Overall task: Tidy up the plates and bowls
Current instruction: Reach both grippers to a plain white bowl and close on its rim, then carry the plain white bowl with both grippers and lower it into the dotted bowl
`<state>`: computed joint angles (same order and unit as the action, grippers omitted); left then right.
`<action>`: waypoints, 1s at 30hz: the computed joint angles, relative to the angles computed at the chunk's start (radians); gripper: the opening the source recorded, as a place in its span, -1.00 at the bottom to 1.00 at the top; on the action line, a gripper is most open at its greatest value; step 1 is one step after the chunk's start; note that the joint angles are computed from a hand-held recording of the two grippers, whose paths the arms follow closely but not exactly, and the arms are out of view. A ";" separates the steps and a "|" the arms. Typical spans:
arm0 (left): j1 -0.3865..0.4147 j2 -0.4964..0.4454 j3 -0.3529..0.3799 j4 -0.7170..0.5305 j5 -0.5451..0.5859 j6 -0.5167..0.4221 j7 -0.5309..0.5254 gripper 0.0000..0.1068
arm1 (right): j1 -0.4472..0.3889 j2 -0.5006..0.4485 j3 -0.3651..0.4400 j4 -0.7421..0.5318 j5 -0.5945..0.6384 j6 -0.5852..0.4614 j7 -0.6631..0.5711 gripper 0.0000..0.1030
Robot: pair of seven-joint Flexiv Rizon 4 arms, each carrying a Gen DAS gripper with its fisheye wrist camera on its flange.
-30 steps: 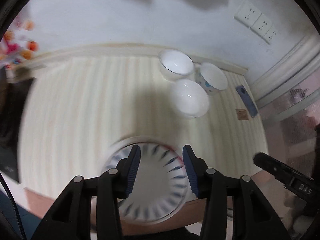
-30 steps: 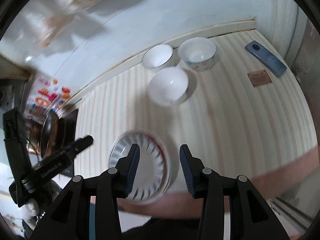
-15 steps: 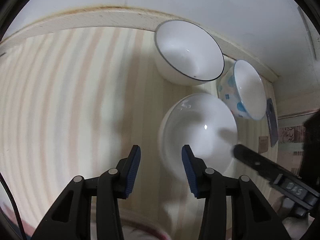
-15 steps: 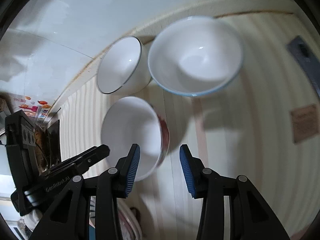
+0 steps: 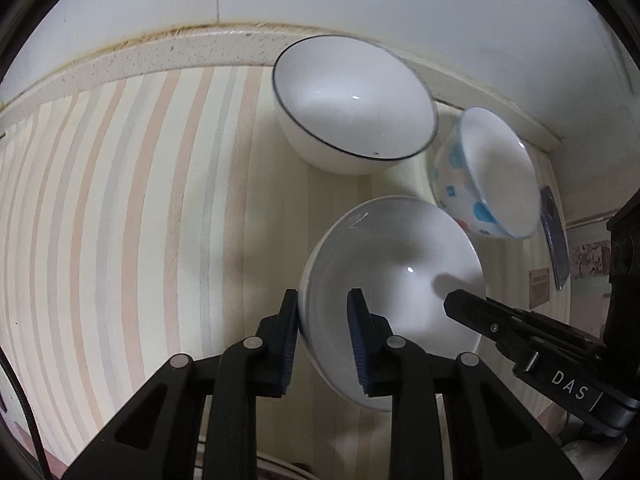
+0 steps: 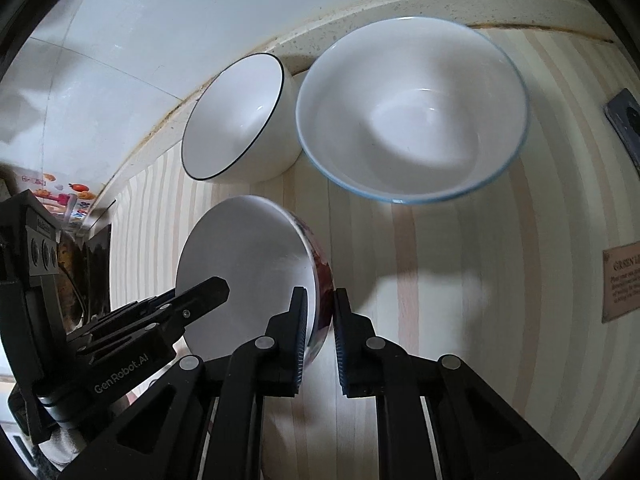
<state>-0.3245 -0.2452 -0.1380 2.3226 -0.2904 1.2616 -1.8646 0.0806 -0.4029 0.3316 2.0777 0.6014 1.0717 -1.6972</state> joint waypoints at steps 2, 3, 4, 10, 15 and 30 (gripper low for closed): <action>-0.006 0.018 -0.003 0.006 0.002 0.003 0.000 -0.59 | -0.008 0.027 0.006 0.017 0.013 0.000 -0.009 -0.72; -0.007 0.030 -0.008 0.015 -0.003 0.007 0.007 -0.59 | -0.006 0.044 0.005 0.027 0.014 0.000 -0.009 -0.72; -0.012 0.040 -0.009 0.020 -0.003 0.008 0.007 -0.59 | -0.001 0.061 0.005 0.040 0.018 0.005 -0.008 -0.72; -0.055 0.120 -0.026 0.058 -0.020 0.014 0.002 -0.59 | 0.004 0.187 -0.020 0.113 0.062 -0.029 -0.027 -0.72; -0.103 0.166 -0.036 0.086 -0.019 0.018 -0.021 -0.59 | 0.029 0.322 -0.069 0.207 0.086 -0.072 -0.038 -0.72; -0.207 0.120 -0.080 0.109 0.010 0.028 -0.087 -0.59 | 0.099 0.525 -0.199 0.455 0.111 -0.102 -0.044 -0.72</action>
<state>-0.5311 -0.1247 -0.2177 2.4314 -0.2807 1.2893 -1.9519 0.1797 0.1221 0.1331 2.5325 0.7120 0.9694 -1.7411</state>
